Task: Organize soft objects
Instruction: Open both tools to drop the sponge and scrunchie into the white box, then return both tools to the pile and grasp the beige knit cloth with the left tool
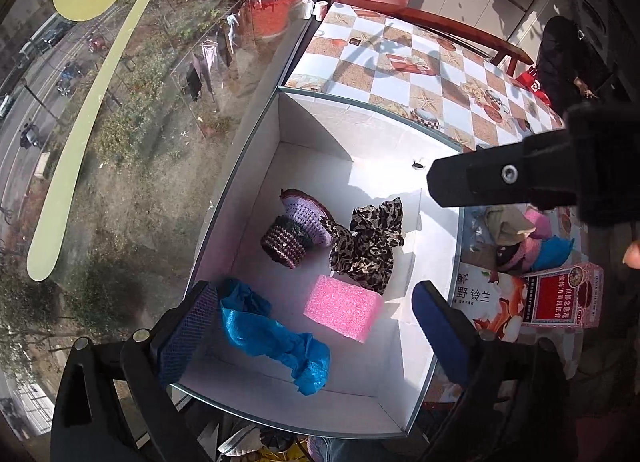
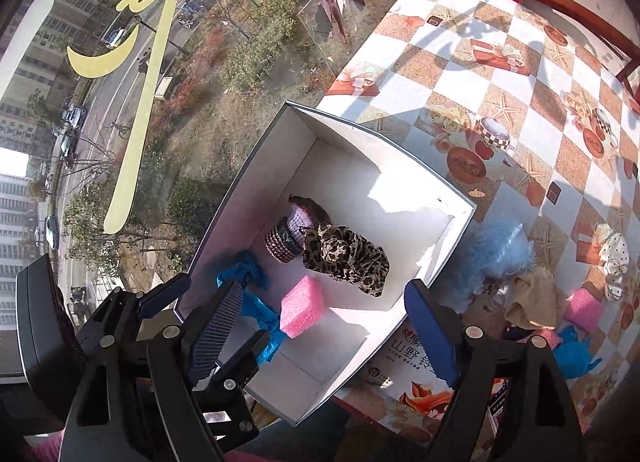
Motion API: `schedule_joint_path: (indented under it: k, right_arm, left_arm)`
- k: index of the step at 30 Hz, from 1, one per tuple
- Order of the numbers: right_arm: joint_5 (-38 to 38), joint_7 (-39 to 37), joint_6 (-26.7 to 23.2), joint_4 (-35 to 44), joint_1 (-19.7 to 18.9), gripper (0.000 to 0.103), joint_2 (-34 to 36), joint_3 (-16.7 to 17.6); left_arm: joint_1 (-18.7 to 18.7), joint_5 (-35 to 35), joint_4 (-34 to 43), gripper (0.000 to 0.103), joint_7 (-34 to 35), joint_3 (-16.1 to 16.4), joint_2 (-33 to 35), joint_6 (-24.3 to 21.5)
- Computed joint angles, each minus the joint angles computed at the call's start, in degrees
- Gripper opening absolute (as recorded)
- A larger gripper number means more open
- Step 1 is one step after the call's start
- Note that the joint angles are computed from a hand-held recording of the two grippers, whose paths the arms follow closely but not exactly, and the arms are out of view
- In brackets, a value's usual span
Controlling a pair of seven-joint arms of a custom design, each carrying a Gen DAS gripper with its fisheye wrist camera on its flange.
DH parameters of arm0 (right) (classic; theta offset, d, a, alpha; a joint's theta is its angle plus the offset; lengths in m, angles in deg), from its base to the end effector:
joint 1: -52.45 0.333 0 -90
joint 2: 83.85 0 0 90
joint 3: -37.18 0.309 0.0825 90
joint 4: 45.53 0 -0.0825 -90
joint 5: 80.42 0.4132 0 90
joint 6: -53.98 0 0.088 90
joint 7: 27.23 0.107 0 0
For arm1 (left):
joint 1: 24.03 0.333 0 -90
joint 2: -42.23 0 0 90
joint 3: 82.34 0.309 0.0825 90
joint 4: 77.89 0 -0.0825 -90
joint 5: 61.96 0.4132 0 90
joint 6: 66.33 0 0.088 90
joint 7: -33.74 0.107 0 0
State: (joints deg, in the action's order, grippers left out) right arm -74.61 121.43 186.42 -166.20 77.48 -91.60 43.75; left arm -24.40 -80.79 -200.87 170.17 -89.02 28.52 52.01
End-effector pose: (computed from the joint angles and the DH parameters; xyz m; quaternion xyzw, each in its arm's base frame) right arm 0.4849 0.3028 0.4935 -0.4913 0.8537 0.0353 0.1690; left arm 0.5228 -0.0847 0.5038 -0.3721 0.9148 -0.1564 0.0127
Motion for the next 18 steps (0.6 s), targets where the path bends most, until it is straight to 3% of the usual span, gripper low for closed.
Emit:
schedule_joint_path:
  k: [1,2,3,10,18]
  right_arm:
    - [1.00,0.14,-0.29,-0.50,0.02,0.085,-0.58,-0.17]
    - [2.05,0.32,-0.55,-1.14,0.04,0.099,-1.24,-0.38]
    - [2.82,1.00,-0.33,-2.28,0.06,0.103,-2.42,-0.47]
    - [2.00,10.01,-1.79,-13.71,0.18,0.103,-17.41,-1.06]
    - [-2.01,27.98,-14.26,-28.97,0.47,0.103,-44.09,-0.88]
  left_arm:
    - [0.00,-0.43,0.27,0.103,-0.20,0.12,0.16,-0.48]
    - [-0.05,-0.68,0.97,0.103,-0.61,0.13,0.56,-1.56]
    - [-0.10,-1.22,1.52,0.103,-0.66,0.26,0.84,-2.49]
    - [-2.33,-4.92,2.49,0.103,3.55,-0.43,-0.93,-6.02]
    - [-8.76,-6.07,1.50,0.103,8.18,-4.73,-3.27,-10.39]
